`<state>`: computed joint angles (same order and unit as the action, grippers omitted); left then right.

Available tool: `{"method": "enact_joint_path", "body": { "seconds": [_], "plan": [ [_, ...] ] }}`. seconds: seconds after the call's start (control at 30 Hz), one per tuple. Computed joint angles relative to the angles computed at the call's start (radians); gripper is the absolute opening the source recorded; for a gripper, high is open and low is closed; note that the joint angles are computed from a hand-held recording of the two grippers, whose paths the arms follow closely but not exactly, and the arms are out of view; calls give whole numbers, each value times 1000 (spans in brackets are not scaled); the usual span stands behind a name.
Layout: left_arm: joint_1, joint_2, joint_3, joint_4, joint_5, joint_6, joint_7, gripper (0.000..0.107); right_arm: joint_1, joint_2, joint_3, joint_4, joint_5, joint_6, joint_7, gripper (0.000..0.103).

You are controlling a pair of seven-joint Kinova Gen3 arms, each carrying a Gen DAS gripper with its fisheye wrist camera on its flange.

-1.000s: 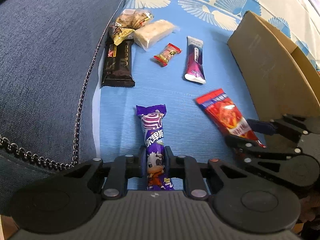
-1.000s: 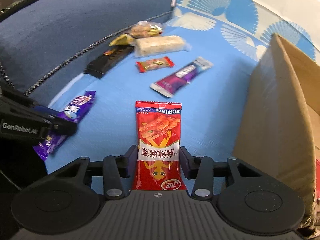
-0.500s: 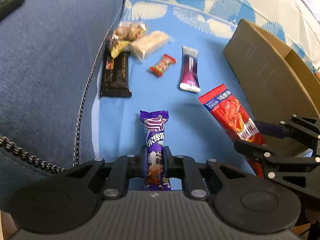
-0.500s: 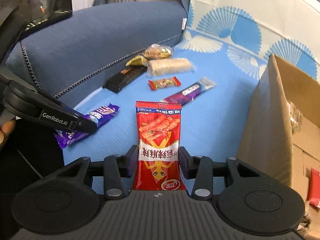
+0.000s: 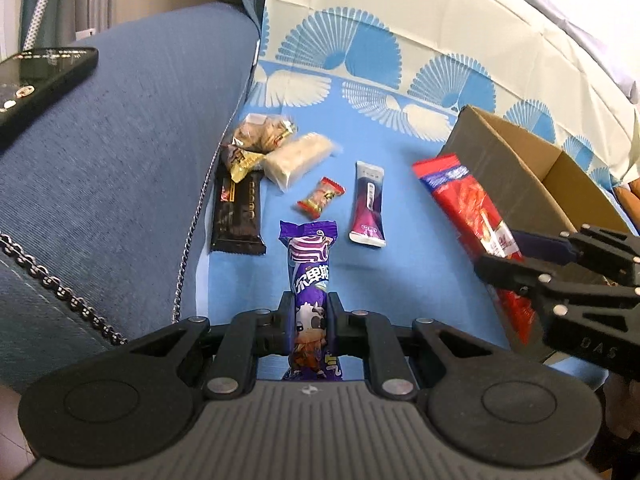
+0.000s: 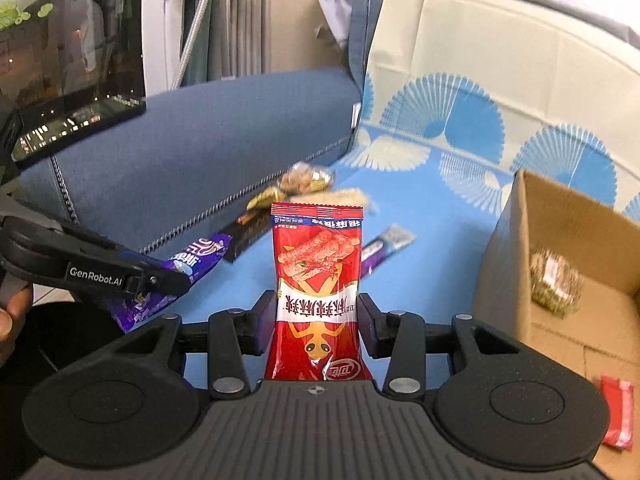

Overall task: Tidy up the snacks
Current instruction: 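Carry the purple candy bar with the left tool while the right tool carries the red packet over the box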

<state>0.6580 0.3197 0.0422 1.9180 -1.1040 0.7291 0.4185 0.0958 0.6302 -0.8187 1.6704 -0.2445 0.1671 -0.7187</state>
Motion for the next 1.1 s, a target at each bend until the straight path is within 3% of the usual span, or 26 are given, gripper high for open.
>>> {"method": "enact_joint_path", "body": {
  "seconds": [0.27,0.6,0.9,1.1],
  "plan": [
    [4,-11,19,-39,74,64,-33,16,111,26,-144,35,53,-78,11,44],
    [22,14,17,-176,92,132,-122,16,197,60,-258,24,150,-137,-107,44],
    [38,74,-15,-345,93,120,-232,16,219,44,-236,2,195,-190,-277,44],
    [59,143,-51,-484,128,100,-330,16,226,23,-179,-12,213,-239,-395,44]
  ]
}}
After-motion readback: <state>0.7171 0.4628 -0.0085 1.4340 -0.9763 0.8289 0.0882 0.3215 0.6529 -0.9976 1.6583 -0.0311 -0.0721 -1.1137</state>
